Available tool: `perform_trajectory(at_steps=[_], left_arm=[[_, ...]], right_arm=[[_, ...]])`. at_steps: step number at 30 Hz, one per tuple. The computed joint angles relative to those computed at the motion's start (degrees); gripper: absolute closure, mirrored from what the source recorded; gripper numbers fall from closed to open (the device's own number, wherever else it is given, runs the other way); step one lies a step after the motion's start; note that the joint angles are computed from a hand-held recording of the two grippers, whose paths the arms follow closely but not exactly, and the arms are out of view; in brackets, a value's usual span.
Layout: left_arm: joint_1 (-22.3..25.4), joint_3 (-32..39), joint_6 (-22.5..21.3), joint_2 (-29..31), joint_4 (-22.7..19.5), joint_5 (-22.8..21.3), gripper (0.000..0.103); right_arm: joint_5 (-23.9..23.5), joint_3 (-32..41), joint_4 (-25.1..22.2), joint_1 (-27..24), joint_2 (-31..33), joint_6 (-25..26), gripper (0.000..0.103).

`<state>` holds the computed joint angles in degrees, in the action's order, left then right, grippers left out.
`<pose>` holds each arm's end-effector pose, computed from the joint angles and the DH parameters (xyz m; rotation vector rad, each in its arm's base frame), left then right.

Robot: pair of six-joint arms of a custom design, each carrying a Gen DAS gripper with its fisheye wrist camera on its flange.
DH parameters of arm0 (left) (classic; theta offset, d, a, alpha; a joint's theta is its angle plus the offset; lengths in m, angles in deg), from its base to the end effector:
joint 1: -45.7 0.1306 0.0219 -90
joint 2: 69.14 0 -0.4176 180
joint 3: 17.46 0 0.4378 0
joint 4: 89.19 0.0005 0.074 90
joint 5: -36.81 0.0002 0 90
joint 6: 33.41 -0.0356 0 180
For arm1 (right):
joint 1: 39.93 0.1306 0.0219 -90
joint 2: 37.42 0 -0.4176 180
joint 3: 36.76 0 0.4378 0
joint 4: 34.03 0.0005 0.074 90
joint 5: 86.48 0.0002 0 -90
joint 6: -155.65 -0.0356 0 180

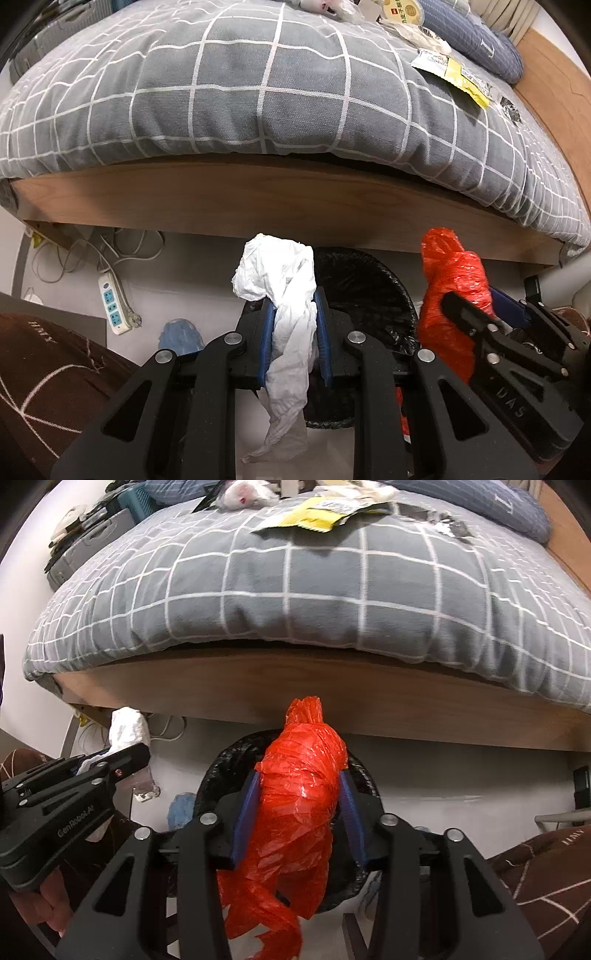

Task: Collect trash
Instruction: 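Lift the tissue and red bag and carry both over the black bin, then open the right tool over the bin while the left tool drops the tissue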

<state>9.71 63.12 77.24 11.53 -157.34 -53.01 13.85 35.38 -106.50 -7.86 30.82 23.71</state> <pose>0.3495 -0.2546 0.4401 0.3742 2.7721 -0.2589 0.2948 0.1766 0.4467 0.2818 2.7197 0.1140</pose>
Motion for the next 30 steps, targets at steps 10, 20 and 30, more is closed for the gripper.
perform_trajectory(at_steps=[10, 20, 30], left_arm=[[-1.45, -0.28, 0.19, 1.98, 1.46, 0.79, 0.083], [-5.82, 0.38, 1.26, 5.36, 2.66, 1.27, 0.083], [-9.81, 1.68, -0.43, 7.35, 3.33, -1.8, 0.079]], right_arm=[[0.13, -2.78, 0.54, -2.56, -1.59, 0.74, 0.032], [3.59, -6.16, -2.51, -6.38, -6.4, 1.15, 0.014], [5.67, -6.91, -4.33, -9.4, -8.46, 1.11, 0.014]])
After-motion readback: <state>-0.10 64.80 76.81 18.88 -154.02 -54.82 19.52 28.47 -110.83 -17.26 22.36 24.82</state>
